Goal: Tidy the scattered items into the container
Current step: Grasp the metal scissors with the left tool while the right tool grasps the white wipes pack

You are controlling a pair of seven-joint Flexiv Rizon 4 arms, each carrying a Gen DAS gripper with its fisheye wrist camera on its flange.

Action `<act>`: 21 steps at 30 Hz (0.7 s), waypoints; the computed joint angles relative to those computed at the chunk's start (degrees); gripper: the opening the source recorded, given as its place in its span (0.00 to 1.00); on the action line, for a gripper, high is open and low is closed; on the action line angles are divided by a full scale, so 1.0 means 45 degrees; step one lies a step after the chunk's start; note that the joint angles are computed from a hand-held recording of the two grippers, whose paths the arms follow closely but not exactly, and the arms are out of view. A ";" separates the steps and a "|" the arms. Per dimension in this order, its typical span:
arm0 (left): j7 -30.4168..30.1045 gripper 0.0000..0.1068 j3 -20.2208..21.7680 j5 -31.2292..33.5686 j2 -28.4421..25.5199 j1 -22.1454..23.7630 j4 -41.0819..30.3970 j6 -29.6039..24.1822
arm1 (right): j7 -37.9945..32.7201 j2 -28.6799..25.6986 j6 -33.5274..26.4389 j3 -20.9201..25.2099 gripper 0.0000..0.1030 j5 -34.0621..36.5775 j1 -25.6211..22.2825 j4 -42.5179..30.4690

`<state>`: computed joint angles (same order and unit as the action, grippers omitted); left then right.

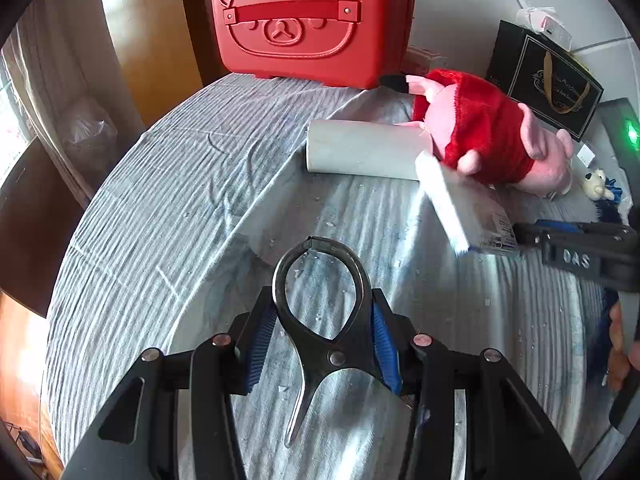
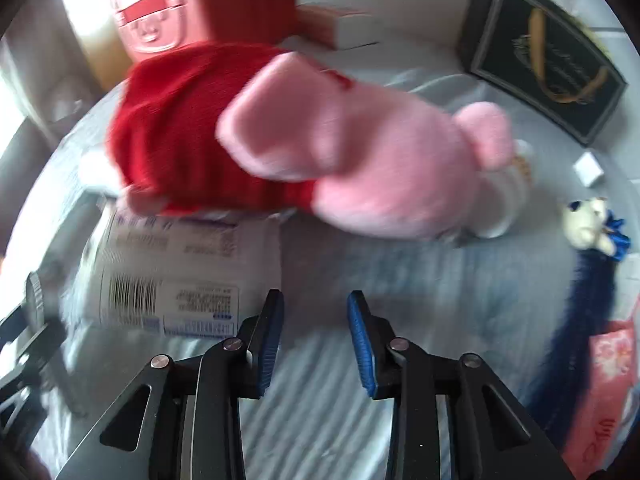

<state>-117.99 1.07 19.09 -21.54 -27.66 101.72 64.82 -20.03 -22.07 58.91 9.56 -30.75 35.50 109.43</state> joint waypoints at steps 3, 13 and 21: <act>-0.0323 0.43 0.0287 0.0383 -0.0257 -0.0128 -0.0431 -0.0257 | -0.3552 -0.0372 0.1435 0.1909 0.34 0.2810 -0.0811 -0.0602; -0.0685 0.43 0.0340 0.0903 0.0372 0.0078 -0.0502 -0.1574 | -0.5074 -0.1249 -0.0266 0.0618 0.77 0.0803 0.0685 -0.2615; -0.0624 0.43 -0.0013 0.0657 0.0352 0.0598 -0.0114 -0.1292 | -0.5043 -0.2057 -0.1369 0.0116 0.44 0.0832 0.1446 -0.3457</act>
<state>-120.79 1.02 22.05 -19.95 -24.97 101.21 59.00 -42.72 -31.33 52.75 10.08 -27.01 42.01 93.87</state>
